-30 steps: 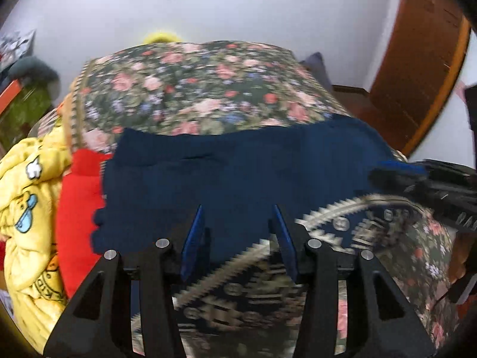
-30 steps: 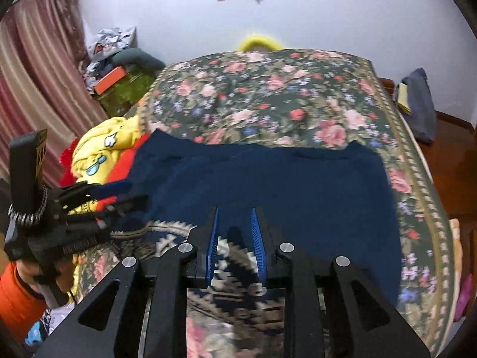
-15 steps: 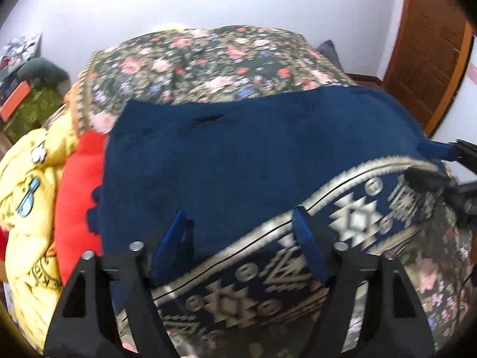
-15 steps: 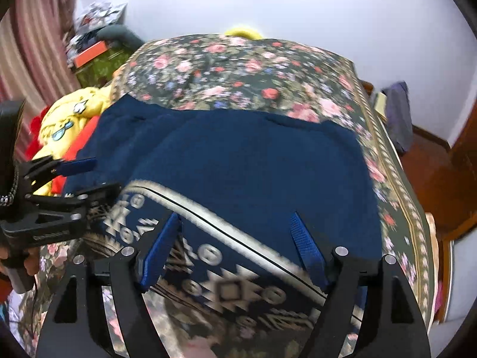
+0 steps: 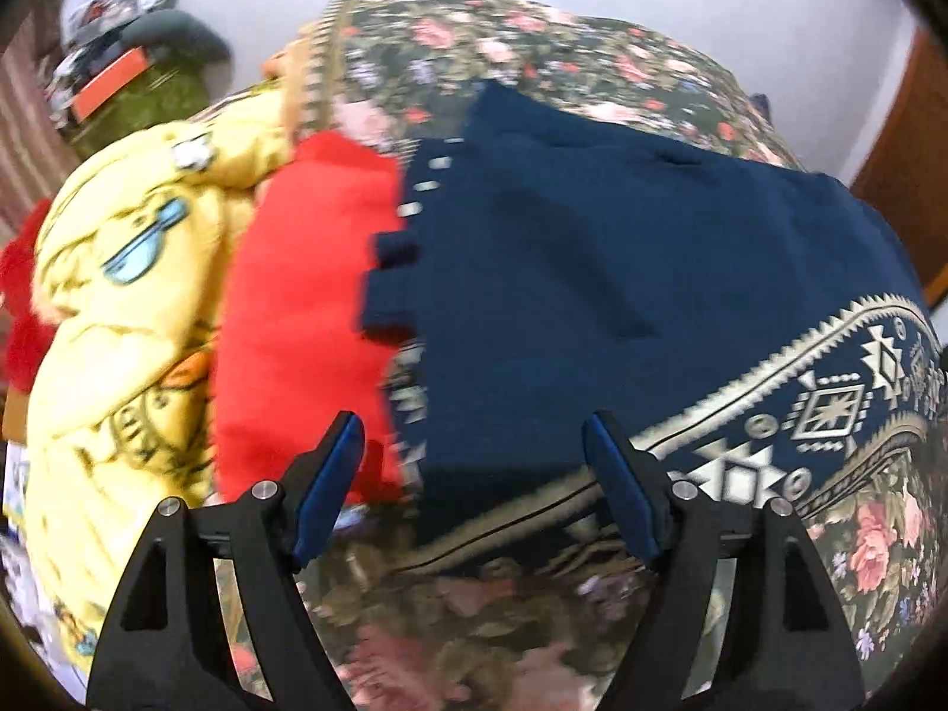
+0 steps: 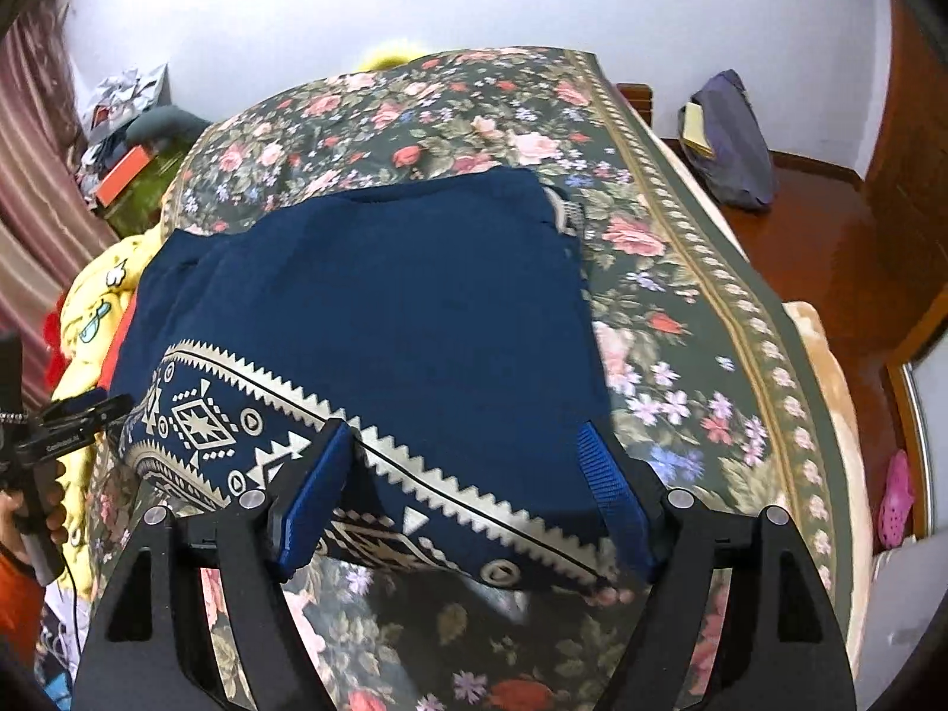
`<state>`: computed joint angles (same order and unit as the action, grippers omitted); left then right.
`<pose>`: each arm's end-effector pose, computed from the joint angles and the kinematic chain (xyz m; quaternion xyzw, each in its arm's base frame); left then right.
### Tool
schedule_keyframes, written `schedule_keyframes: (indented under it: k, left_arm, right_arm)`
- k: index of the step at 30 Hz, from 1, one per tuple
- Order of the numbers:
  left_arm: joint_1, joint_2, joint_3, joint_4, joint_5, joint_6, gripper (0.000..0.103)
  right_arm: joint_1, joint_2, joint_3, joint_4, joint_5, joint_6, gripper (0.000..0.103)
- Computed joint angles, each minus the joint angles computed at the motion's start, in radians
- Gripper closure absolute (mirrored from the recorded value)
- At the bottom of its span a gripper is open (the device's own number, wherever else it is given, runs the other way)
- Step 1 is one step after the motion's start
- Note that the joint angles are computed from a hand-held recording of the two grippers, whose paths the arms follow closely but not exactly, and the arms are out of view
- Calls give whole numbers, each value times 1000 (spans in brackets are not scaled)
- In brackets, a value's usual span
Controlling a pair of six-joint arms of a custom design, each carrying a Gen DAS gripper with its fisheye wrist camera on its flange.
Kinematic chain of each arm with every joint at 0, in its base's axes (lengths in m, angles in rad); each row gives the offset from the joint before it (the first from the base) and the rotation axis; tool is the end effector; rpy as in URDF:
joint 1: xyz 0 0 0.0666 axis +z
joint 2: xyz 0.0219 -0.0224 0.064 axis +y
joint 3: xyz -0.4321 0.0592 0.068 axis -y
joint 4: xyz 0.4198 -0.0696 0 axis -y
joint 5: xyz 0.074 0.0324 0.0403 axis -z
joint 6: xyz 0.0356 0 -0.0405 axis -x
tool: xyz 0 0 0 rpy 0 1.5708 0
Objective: Fold large clothes
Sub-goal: 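Smooth the folded garment's patterned band with both tools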
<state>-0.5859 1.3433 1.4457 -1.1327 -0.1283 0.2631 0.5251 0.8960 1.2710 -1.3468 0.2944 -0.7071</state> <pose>0.3892 -0.2533 0.5160 0.1377 0.9520 -0.0534 0.2682 0.2273 0.1193 0.5749 0.1290 0.9373 0.0543 0.3192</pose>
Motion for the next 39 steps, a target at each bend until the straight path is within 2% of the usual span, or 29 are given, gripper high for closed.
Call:
schedule_keyframes:
  k: [4, 9, 14, 17, 19, 24, 26, 28, 29, 30, 32, 35, 39]
  left_arm:
    - [48, -55, -41, 7, 97, 53, 27]
    - [78, -130, -128, 61, 260, 157, 26]
    - [96, -146, -202, 112, 477, 274, 26]
    - [95, -147, -231, 167, 537, 317, 26]
    - [102, -142, -249, 232, 589, 365, 26]
    - [99, -102, -238, 319, 572, 418, 26]
    - [96, -85, -235, 358, 572, 467, 26]
    - [85, -76, -222, 365, 553, 492, 34]
    - [75, -78, -214, 370, 545, 489, 43]
    - [63, -85, -209, 381, 528, 475, 49]
    - [38, -102, -185, 402, 476, 429, 53]
    - [6, -124, -153, 428, 405, 377, 53]
    - [16, -107, -164, 423, 429, 426, 52]
  right_arm:
    - [21, 6, 25, -40, 60, -9, 28]
    - [52, 24, 36, -59, 110, 1, 28]
    - [37, 35, 6, -50, 55, 15, 27]
    - [33, 29, -7, -39, 54, 8, 24]
    - [33, 27, -11, -36, 59, 3, 21]
    - [51, 26, -18, -28, 88, 12, 20]
    - [55, 31, -18, -30, 94, 10, 19]
    - [54, 34, -15, -33, 96, 8, 19]
    - [56, 34, -14, -33, 97, 7, 19]
    - [55, 33, -16, -31, 97, 9, 19]
    - [53, 26, -22, -22, 94, 12, 19]
    - [48, 23, -27, -17, 88, 11, 19]
    - [48, 25, -27, -17, 88, 9, 19]
